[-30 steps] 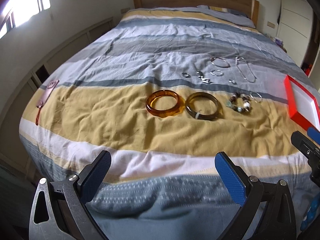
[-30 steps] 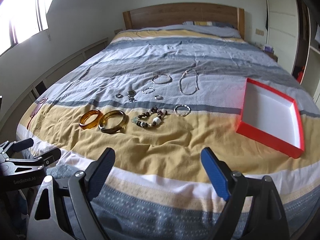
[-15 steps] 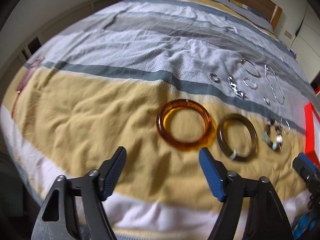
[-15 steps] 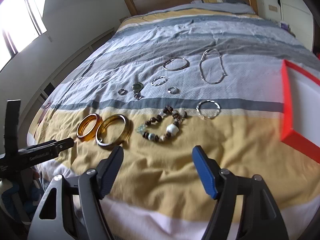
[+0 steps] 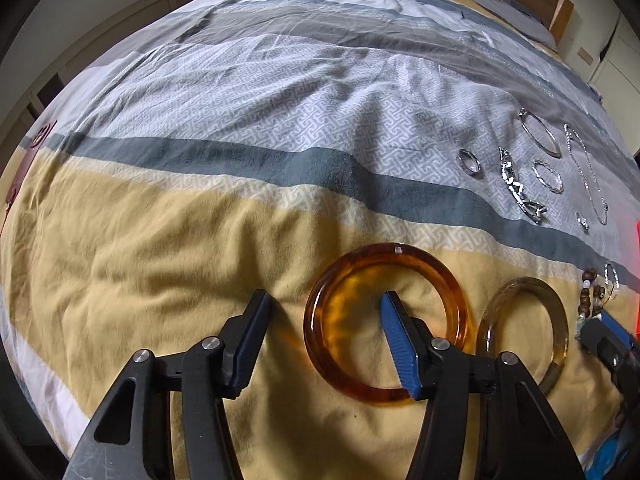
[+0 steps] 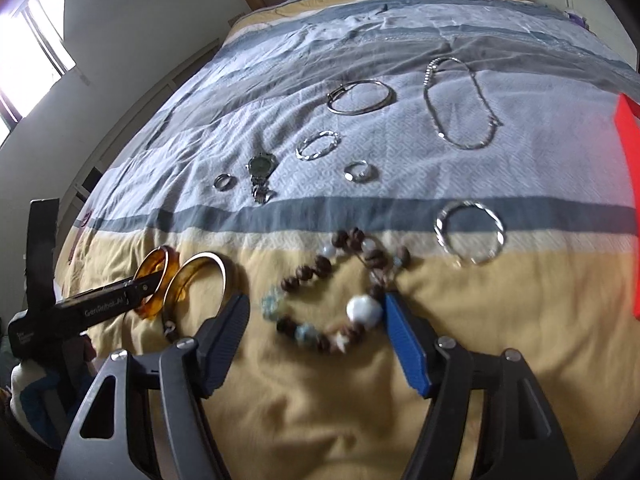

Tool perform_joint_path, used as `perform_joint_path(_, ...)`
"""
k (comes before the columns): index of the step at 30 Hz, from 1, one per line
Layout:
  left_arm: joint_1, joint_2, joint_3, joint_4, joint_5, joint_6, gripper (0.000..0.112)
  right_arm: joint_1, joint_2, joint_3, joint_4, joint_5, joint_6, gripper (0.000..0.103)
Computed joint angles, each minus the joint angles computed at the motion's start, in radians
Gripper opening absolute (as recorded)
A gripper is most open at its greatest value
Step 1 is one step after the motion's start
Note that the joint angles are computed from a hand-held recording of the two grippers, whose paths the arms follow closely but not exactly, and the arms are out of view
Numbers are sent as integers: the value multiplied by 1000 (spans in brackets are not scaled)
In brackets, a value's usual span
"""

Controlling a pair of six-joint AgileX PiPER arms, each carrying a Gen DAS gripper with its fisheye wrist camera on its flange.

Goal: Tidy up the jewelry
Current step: 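Grasp the amber bangle with the left tool while the right tool grasps the beaded bracelet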

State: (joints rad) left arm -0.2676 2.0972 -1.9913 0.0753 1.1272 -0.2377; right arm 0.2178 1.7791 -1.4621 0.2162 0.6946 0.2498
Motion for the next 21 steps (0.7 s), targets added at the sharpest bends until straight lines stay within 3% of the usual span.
perform_joint_path(3, -14, -9, 26, 26, -30, 5, 47, 17, 56, -69, -70, 33, 45, 42)
perform_joint_path(6, -21, -19, 41, 35, -43, 17, 29, 22, 69, -80, -116, 43, 78, 23)
perform_joint_path(8, -26, -30, 52, 36, -44, 25, 14, 7, 54, -55, -87, 35, 51, 17)
perform_joint_path(21, -35, -205, 199, 80, -61, -17, 10, 2, -173, 174, 22, -7, -53, 14)
